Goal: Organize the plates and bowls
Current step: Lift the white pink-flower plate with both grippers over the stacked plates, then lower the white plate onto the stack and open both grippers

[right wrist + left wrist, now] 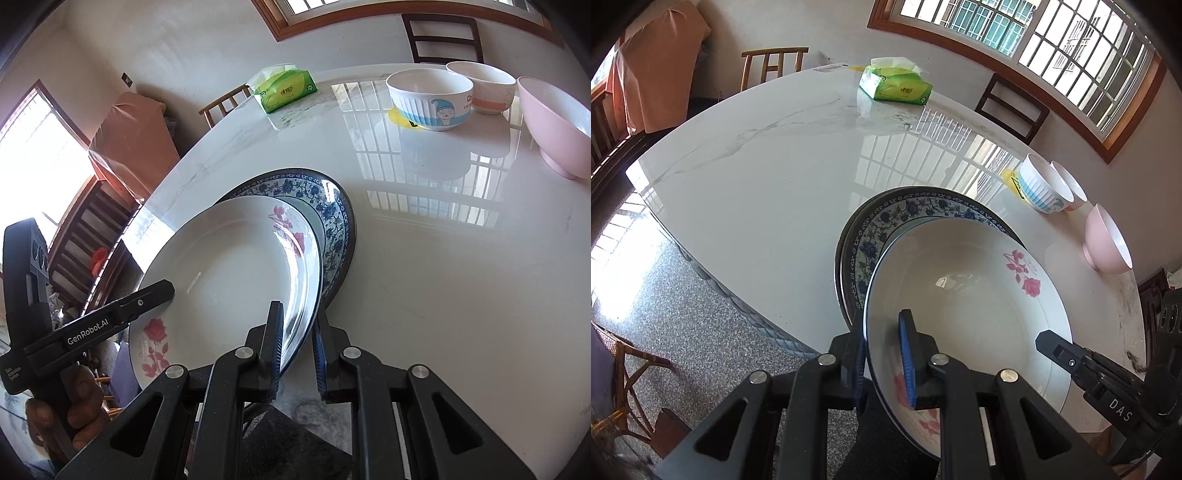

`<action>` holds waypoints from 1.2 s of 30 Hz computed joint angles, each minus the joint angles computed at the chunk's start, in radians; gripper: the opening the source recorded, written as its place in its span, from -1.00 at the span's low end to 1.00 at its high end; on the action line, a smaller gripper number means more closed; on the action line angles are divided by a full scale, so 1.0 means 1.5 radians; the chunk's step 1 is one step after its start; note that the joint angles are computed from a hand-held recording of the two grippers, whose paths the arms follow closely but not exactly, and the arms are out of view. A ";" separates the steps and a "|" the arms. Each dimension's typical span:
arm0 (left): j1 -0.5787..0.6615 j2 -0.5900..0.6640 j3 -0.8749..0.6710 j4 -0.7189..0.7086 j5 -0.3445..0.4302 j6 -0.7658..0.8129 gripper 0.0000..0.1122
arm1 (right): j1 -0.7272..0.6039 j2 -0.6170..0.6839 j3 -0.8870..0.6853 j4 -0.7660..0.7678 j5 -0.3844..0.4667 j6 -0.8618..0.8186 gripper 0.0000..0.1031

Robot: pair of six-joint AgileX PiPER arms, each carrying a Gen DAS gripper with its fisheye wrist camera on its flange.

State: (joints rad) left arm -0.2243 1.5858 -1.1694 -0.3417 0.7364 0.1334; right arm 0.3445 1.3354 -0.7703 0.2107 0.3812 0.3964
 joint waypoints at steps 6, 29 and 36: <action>0.010 0.022 -0.025 0.002 0.000 0.001 -0.70 | 0.006 0.027 -0.025 -0.019 0.002 0.011 -0.70; 0.008 0.095 -0.097 0.003 0.008 0.002 -0.70 | 0.032 0.072 -0.076 -0.151 0.020 0.130 -0.70; 0.005 0.115 -0.121 0.007 0.020 0.003 -0.70 | 0.038 0.088 -0.087 -0.228 0.024 0.188 -0.70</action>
